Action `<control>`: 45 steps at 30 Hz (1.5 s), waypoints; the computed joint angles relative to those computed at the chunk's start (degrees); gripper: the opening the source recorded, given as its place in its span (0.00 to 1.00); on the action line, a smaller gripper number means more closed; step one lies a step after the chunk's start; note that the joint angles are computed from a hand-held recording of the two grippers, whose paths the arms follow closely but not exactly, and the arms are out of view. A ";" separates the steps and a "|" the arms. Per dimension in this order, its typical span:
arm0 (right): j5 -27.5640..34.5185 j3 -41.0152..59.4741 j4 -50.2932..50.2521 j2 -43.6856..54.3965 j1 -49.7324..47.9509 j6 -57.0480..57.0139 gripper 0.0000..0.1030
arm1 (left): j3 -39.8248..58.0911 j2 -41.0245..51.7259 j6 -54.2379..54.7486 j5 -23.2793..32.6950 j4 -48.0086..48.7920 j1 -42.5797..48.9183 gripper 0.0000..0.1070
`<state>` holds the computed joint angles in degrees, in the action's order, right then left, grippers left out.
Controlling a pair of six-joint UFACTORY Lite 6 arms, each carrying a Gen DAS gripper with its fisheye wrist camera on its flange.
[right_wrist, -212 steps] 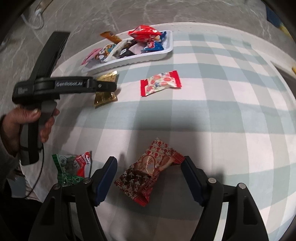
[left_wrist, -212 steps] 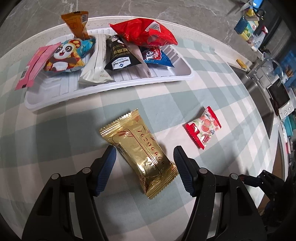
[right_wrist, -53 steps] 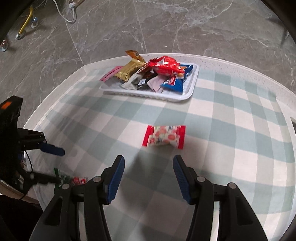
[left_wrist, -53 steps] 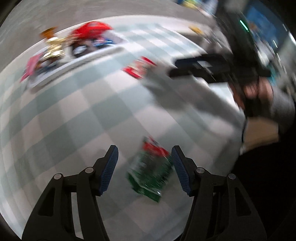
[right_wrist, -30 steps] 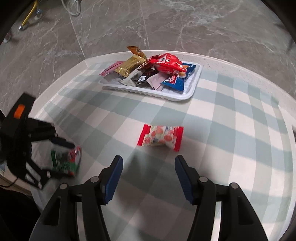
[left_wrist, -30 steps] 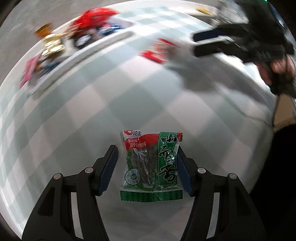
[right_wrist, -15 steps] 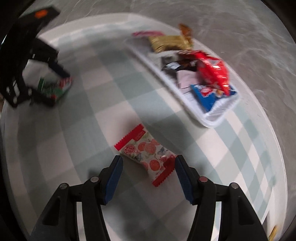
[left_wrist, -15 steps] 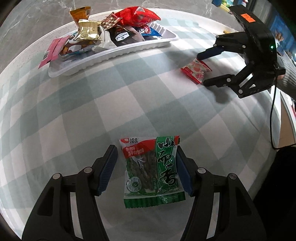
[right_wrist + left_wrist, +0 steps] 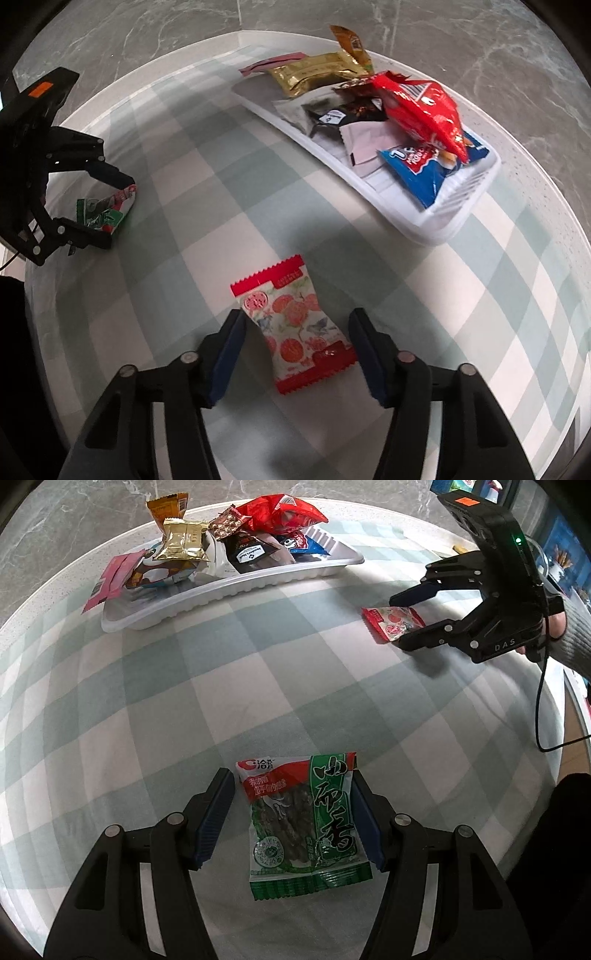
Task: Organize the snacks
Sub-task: 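Grasp the green bag with the left tool while the right tool grasps the red-and-white packet, then carry both packets over the white tray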
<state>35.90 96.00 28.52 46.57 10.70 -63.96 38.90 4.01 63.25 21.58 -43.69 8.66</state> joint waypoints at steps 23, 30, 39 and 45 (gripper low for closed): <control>5.65 -15.79 19.42 -10.53 -5.31 -0.97 0.40 | -3.05 -3.31 7.03 3.35 -9.76 4.18 0.29; 9.27 -15.95 24.23 -11.86 -6.87 -0.11 0.40 | -1.43 -4.13 9.49 6.74 -13.18 6.97 0.29; 13.71 -10.02 28.71 -10.22 -8.02 3.57 0.40 | 3.48 -2.47 8.71 9.89 -14.32 8.57 0.29; 15.52 -4.40 30.96 -7.59 -7.80 6.60 0.40 | 9.09 0.19 7.58 11.30 -14.50 8.89 0.29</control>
<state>51.42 91.60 59.48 38.98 2.89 -57.36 47.98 4.21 70.83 32.88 -58.19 17.56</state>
